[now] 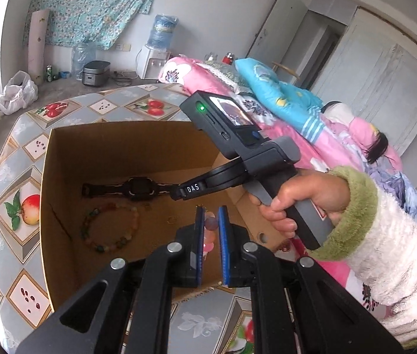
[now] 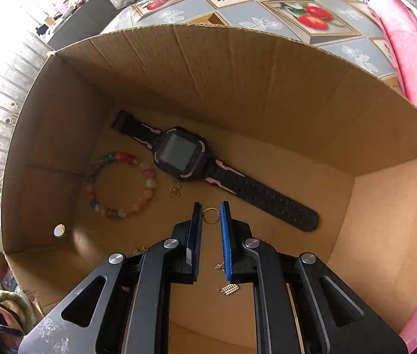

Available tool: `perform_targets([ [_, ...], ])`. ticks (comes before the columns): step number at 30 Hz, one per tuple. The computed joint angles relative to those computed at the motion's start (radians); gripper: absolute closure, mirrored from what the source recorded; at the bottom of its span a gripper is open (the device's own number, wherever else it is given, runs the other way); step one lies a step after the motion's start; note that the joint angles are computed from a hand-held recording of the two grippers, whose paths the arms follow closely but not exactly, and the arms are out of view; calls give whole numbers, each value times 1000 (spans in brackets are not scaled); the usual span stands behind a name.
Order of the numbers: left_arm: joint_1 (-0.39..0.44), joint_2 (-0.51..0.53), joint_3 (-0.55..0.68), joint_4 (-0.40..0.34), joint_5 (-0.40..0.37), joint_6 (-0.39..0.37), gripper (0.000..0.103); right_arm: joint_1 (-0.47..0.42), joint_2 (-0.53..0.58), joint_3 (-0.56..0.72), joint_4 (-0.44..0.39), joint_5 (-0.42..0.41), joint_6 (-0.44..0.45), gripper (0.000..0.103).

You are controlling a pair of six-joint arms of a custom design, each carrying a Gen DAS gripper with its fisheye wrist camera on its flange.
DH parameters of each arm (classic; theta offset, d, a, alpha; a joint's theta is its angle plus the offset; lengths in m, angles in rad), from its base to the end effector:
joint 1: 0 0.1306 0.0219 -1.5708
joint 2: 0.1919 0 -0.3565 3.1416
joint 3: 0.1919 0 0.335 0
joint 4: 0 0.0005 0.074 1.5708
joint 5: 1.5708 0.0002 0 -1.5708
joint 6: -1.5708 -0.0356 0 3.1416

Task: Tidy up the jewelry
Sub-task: 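Carry the bracelet with the left tool into the box while the right tool carries the ring, then open the right tool to drop the gold ring into the box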

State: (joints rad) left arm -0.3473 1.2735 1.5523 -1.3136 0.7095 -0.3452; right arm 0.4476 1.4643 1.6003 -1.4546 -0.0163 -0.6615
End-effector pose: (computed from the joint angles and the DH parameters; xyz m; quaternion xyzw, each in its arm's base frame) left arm 0.3284 -0.1441 0.4904 0.3934 0.8194 -0.3352 0.2480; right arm 0.3708 0.1781 0.4250 0.1049 0.9865 0.0731 0.1027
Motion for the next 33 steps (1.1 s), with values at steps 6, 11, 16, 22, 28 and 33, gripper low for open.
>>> perform_targets([
  [6,-10,11,-2,9,-39,26,94,5,-68,-58,90,15,-40,77],
  [11,-30,14,1,12,-73,35,94,29,-199,-135,198,55,-104,73],
  [16,-67,19,-1,19,-104,50,94,93,-328,-199,243,146,-157,66],
  [22,-115,38,4,18,-141,69,94,158,-466,-246,221,260,-178,59],
  [28,-164,87,30,-6,-149,110,94,174,-584,-271,161,392,-227,55],
  [33,-214,147,71,-34,-91,157,94,165,-672,-323,131,410,-286,55],
])
